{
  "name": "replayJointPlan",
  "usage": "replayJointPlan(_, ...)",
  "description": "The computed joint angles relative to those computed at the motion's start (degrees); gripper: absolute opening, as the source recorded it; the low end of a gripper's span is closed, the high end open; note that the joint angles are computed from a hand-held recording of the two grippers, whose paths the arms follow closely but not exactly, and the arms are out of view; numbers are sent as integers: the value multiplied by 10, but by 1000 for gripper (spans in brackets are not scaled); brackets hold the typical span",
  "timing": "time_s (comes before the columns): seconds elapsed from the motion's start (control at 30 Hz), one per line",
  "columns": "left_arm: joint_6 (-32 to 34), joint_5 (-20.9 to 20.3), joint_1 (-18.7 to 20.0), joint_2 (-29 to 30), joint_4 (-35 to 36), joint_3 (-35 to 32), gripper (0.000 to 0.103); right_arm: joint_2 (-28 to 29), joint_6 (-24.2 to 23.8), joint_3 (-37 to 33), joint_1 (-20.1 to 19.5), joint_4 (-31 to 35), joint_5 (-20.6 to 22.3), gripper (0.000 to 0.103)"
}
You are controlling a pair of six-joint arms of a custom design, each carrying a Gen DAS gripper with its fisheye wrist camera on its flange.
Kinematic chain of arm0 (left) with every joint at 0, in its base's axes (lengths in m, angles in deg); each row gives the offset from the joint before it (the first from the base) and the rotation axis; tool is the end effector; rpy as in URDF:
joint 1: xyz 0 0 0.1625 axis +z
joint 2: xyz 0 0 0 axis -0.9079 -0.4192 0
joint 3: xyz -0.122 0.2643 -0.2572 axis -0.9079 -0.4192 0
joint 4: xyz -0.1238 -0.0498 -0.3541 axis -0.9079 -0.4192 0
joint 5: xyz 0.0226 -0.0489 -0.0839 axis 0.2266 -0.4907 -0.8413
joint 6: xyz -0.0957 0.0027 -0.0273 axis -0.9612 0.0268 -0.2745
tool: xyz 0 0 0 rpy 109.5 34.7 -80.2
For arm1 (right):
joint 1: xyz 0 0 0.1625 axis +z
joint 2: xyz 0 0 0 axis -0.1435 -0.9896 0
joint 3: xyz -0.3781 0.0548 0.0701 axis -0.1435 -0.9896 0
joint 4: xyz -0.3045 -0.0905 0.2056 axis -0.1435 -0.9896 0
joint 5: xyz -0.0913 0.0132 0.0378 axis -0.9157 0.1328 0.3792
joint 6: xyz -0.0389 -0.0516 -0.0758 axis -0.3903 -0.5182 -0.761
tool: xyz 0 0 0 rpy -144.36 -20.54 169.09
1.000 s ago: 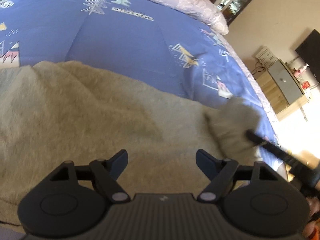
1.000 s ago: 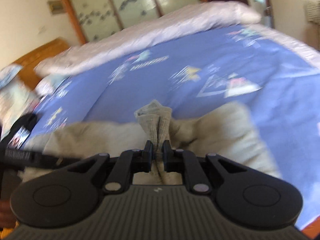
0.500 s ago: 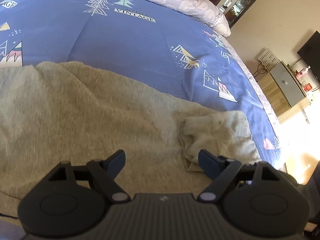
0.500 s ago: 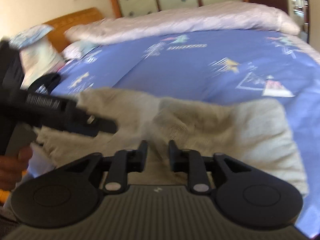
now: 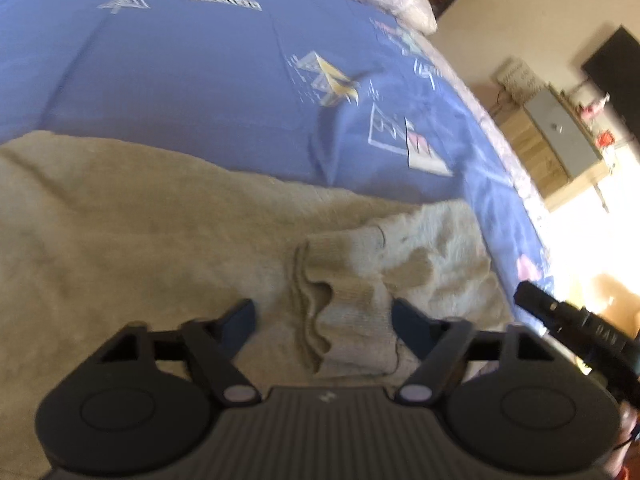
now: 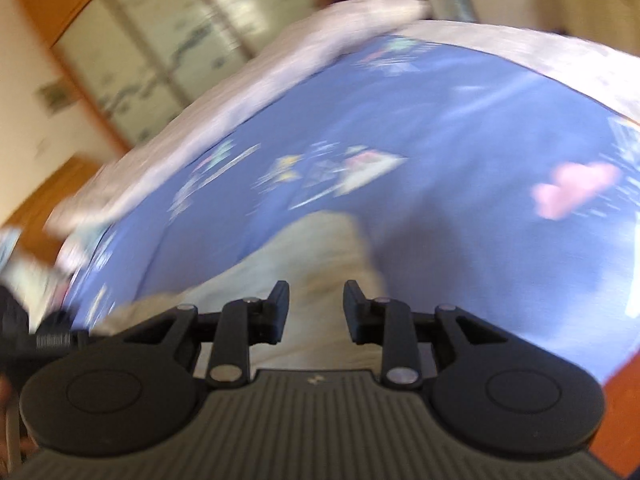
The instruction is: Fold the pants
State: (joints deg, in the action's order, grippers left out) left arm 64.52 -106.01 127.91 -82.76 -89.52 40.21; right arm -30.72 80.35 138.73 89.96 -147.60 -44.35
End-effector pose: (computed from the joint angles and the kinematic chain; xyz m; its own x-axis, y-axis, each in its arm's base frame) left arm -0.1577 -0.6503 0.0836 -0.8847 0.3966 -0.2452 0.4413 0.8820 -0.1656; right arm 0.0385 -0.5438 0.1218 -0.9556 0.2331 0.1804 -0.0425 0.4967 -0.8669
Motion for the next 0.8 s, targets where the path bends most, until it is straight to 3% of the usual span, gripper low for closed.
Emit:
replayJointPlan(0.07,-3,5,-3,9,6,-3,43,-5,31,5,-12,-5,3,34)
replayJointPlan(0.17,7,14,-5,3,-18,16,19,-10,60,14,-28,6,24,45)
replayJointPlan(0.2,6,13,-5,-1,-22,21,16,-12,63,14,-31,17,27,46)
replayJointPlan(0.3,-5,2,0,-14,-28,27,12,-9,71,8,-34,55,29,46)
replayJointPlan(0.53,-20,6,10,-56,-58,58,11,-14,56,18,-20,61,58,48)
replayJointPlan(0.67,-15,46,15,-81,-91,84,11,-7,42,10,-11,62,73,48)
replayJointPlan(0.8,-33,64,30,-88,-88,87,11,14,24,-21,6,98,58,48)
